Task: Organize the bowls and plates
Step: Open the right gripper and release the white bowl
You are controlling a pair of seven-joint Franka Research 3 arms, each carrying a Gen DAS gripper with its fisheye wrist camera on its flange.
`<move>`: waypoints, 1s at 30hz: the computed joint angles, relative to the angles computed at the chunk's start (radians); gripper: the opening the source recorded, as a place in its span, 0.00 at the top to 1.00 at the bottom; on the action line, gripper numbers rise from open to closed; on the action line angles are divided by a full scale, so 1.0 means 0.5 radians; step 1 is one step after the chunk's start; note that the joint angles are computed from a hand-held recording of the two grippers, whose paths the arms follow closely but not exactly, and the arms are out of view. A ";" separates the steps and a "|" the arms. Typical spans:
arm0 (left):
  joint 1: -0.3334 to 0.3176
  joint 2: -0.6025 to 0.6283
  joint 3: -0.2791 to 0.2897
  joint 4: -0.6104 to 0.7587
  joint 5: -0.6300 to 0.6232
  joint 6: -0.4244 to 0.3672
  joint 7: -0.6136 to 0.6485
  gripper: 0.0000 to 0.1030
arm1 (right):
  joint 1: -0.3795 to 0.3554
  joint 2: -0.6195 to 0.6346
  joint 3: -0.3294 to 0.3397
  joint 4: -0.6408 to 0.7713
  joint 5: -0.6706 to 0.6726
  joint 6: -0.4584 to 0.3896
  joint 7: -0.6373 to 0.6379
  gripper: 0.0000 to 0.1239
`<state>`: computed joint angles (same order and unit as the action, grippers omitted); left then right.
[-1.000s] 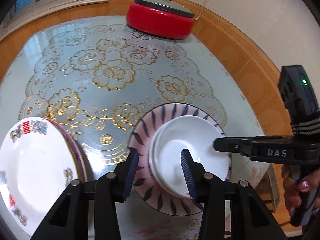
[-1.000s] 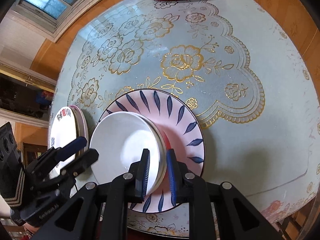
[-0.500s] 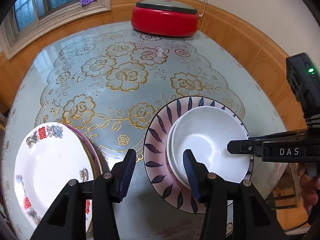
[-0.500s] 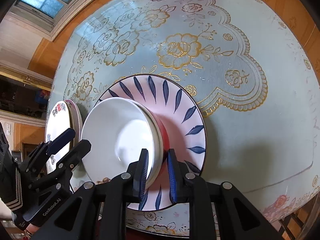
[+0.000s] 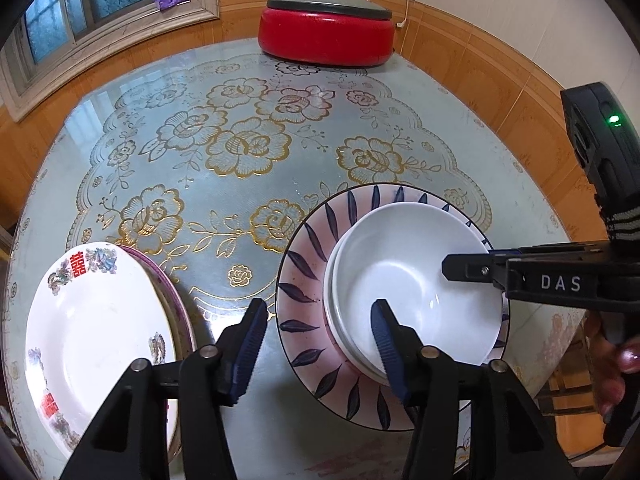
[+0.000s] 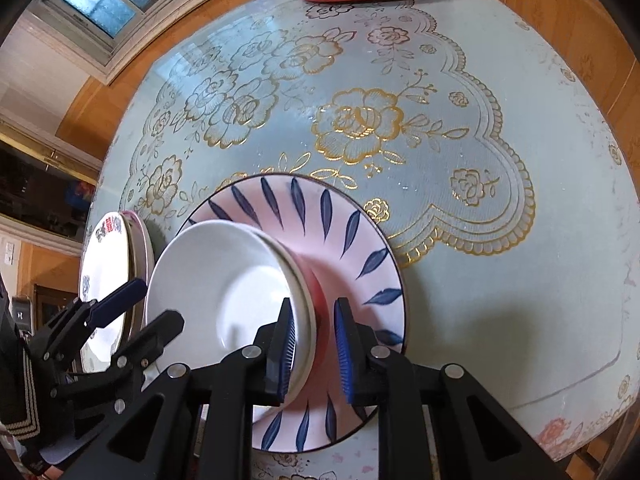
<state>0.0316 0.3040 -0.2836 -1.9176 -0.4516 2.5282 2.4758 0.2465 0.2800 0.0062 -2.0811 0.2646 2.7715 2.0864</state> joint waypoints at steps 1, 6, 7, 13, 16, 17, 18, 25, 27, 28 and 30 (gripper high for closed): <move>0.003 0.000 -0.002 0.000 -0.005 0.000 0.005 0.43 | 0.012 0.005 -0.015 -0.001 -0.026 0.019 0.019 0.85; 0.026 -0.002 -0.008 0.016 -0.068 -0.010 0.019 0.36 | 0.007 -0.025 -0.001 -0.067 0.001 0.161 0.006 0.85; 0.030 -0.002 -0.007 0.020 -0.082 -0.011 0.018 0.32 | 0.009 -0.045 0.001 -0.099 0.011 0.215 0.001 0.85; 0.073 0.000 -0.011 0.057 -0.226 -0.050 0.037 0.24 | 0.114 -0.183 -0.120 -0.286 -0.139 0.457 0.215 0.83; 0.089 -0.006 -0.005 0.055 -0.287 -0.050 0.068 0.18 | 0.174 -0.245 -0.212 -0.355 -0.344 0.487 0.423 0.83; 0.091 -0.009 -0.002 0.048 -0.304 -0.037 0.077 0.18 | 0.182 -0.264 -0.232 -0.378 -0.407 0.490 0.486 0.83; 0.092 -0.009 0.002 0.046 -0.316 -0.030 0.077 0.17 | 0.178 -0.277 -0.236 -0.393 -0.452 0.489 0.532 0.82; 0.129 -0.004 0.021 0.041 -0.398 -0.085 0.090 0.08 | 0.123 -0.331 -0.244 -0.514 -0.720 0.508 0.853 0.69; 0.146 -0.011 0.023 0.041 -0.431 -0.134 0.110 0.08 | 0.074 -0.324 -0.194 -0.535 -0.660 0.502 0.820 0.69; 0.151 -0.020 0.022 0.031 -0.456 -0.138 0.135 0.08 | 0.025 -0.311 -0.132 -0.541 -0.545 0.500 0.726 0.69; 0.151 -0.040 0.027 0.000 -0.490 -0.117 0.182 0.08 | -0.019 -0.280 -0.067 -0.546 -0.400 0.519 0.604 0.69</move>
